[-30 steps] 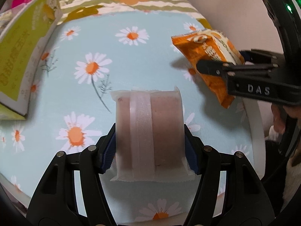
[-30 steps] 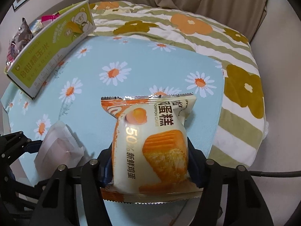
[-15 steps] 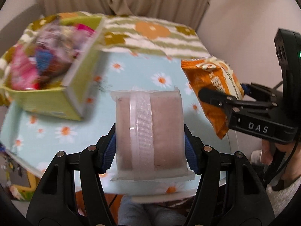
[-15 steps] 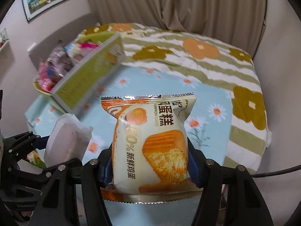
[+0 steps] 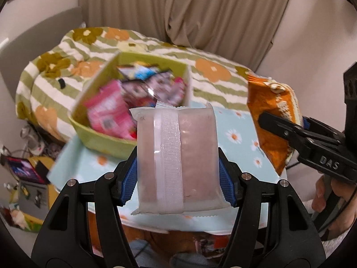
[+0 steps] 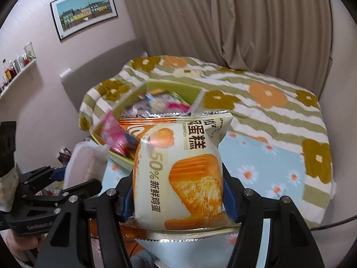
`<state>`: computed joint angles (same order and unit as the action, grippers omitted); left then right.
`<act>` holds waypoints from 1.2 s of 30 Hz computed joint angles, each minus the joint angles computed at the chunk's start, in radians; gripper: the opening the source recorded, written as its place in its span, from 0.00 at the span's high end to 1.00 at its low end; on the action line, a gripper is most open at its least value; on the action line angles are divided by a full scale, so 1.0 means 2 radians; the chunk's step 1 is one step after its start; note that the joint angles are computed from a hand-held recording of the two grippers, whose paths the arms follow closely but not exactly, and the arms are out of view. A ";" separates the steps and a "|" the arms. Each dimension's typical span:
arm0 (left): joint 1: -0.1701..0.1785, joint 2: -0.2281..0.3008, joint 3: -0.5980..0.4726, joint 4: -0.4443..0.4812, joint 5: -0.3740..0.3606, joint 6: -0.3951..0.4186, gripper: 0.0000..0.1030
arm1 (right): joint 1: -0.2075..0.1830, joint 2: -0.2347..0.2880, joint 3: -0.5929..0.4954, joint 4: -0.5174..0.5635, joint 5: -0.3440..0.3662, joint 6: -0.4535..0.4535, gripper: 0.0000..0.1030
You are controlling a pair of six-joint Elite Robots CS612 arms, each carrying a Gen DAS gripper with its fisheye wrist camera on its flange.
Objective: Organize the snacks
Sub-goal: 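Lower both packs into the green box and open both tools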
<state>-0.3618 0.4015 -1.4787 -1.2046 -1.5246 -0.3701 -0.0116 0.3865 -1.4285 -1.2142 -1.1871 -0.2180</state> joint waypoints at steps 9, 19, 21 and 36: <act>0.058 -0.046 0.109 -0.064 -0.044 0.064 0.42 | 0.040 -0.036 0.092 -0.092 -0.028 0.067 0.42; 0.091 -0.101 0.284 -0.120 -0.096 0.122 0.42 | 0.063 -0.065 0.181 -0.140 -0.083 0.133 0.42; 0.092 -0.103 0.297 -0.125 -0.103 0.125 0.39 | 0.065 -0.069 0.194 -0.141 -0.092 0.140 0.42; 0.098 -0.079 0.250 -0.101 -0.099 0.104 0.07 | 0.069 -0.095 0.246 -0.147 -0.097 0.137 0.42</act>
<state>-0.1654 0.2429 -0.9777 -1.4067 -1.7225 -0.1624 0.1262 0.1964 -0.9359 -1.5092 -1.3809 0.0564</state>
